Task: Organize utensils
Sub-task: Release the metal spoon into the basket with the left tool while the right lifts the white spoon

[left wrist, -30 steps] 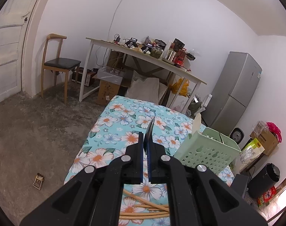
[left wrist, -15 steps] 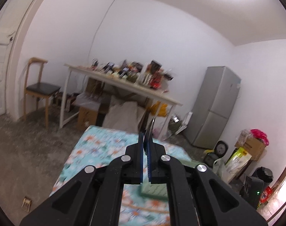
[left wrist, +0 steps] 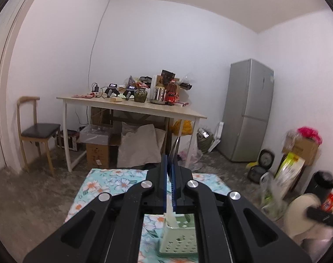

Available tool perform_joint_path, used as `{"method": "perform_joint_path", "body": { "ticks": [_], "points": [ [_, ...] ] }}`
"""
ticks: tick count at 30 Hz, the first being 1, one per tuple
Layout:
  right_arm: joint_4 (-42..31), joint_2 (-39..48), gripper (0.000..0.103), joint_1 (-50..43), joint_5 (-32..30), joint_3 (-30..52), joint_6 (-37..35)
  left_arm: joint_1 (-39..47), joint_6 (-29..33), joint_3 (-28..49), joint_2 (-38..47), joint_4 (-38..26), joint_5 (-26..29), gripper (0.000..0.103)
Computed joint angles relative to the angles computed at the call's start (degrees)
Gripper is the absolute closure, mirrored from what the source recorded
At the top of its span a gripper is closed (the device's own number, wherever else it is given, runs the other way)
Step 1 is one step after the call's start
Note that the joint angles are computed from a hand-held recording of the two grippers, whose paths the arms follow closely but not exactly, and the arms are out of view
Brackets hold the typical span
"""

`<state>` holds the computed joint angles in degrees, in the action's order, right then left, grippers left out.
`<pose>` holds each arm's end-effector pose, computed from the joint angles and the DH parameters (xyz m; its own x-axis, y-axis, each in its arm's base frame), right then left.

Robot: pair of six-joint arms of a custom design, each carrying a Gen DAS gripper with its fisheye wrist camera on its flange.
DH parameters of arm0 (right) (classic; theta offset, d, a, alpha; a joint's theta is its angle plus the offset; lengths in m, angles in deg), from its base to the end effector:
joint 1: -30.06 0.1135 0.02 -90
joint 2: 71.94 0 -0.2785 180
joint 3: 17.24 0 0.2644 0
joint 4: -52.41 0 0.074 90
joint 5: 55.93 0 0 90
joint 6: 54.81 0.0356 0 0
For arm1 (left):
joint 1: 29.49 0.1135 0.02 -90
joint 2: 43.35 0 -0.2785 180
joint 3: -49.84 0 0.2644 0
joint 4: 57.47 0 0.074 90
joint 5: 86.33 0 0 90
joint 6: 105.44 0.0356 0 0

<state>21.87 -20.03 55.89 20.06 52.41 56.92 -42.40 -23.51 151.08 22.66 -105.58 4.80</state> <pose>0.1815 0.0975 0.3892 -0.4204 0.1956 -0.8860 -0.5163 0.7514 0.4109 0.2236 -0.0520 0.4960 -0.2491 -0.0869 -0.9646 0.2092 0.9676 -0.1412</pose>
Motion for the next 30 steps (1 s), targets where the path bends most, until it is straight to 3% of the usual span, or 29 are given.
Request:
{"method": "perform_joint_path", "body": {
  "ticks": [5,13,20,30],
  "points": [
    [1.0,0.2,0.100,-3.4,-4.2,0.0,0.1,-2.7,2.6,-0.2,4.0,1.0,-2.6,0.100],
    [4.4,1.5,0.100,-12.5,-16.2,1.0,3.7,-1.8,0.1,-1.5,7.4,-0.9,4.4,0.096],
    [8.7,8.1,0.100,-13.7,-20.2,6.6,4.7,-0.2,-0.8,-3.2,5.0,-0.4,7.6,0.071],
    [17.6,18.1,0.100,-13.1,-24.1,11.7,5.6,6.4,-1.5,-9.1,-4.2,-3.3,13.2,0.059]
  ]
}}
